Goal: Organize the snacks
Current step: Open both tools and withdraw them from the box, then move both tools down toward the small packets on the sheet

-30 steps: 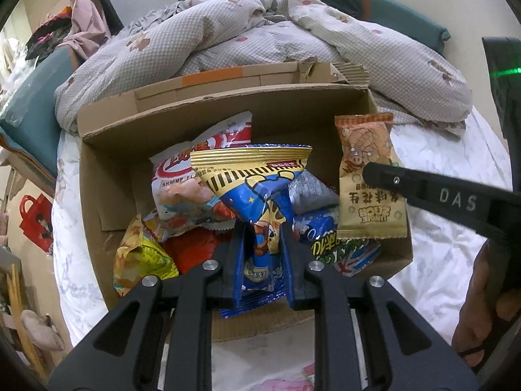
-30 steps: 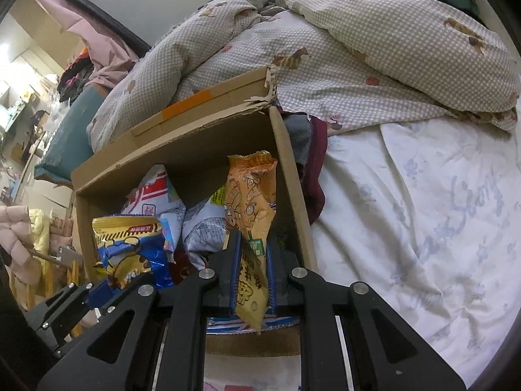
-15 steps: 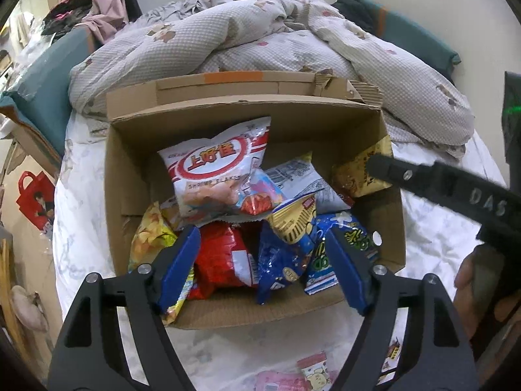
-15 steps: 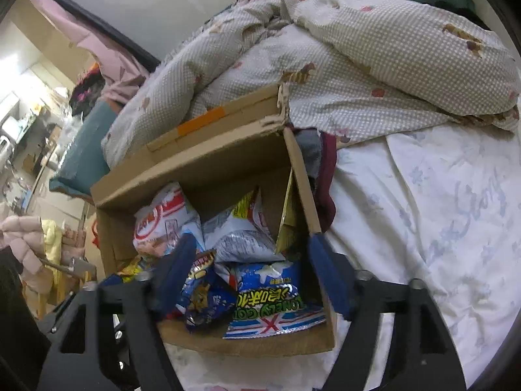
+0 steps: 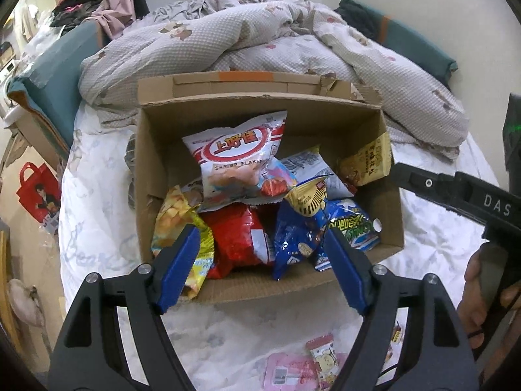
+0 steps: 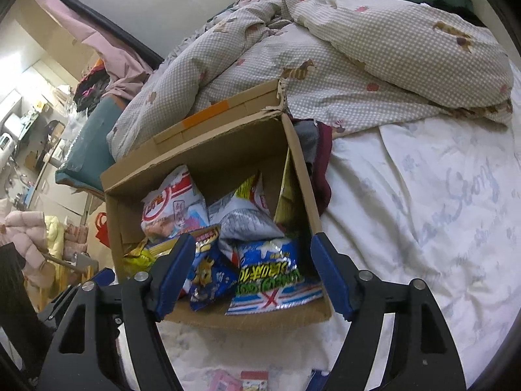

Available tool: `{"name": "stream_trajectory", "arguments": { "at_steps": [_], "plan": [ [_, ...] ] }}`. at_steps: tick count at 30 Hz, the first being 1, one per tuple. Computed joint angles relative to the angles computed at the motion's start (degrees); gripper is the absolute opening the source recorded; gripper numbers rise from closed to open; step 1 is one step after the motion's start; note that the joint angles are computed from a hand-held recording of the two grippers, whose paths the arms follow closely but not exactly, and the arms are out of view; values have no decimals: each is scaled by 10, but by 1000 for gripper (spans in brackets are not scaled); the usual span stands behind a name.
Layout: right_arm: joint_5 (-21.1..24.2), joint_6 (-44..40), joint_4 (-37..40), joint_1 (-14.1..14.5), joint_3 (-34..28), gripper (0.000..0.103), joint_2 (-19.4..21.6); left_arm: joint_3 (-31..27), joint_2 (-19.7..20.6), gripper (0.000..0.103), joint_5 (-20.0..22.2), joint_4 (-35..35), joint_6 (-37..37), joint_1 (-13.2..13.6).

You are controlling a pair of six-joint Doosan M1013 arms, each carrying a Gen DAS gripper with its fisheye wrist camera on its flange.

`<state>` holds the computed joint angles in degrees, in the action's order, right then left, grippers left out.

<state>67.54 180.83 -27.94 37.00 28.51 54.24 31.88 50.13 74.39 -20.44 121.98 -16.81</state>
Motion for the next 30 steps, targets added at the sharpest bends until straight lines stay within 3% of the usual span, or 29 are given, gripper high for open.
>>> {"name": "stream_trajectory", "arguments": {
  "at_steps": [7,11,16,22,25,28,30],
  "plan": [
    [36,-23,2,14,-37,77,15,45,-28,76,-22,-14,33,14],
    [31,-12,7,22,-30,77,12,88,-50,76,-48,-6,51,23],
    [50,-11,16,30,-41,77,18,85,-50,81,-21,-26,29,35],
    [32,13,46,39,-11,82,8,98,-54,83,-6,-40,32,42],
    [17,41,61,44,21,82,-6,104,-54,83,5,-30,35,41],
    [-31,88,76,45,78,82,-31,110,-51,83,25,-8,35,38],
    [-31,101,79,46,93,82,-38,112,-46,83,51,8,41,34]
  ]
}}
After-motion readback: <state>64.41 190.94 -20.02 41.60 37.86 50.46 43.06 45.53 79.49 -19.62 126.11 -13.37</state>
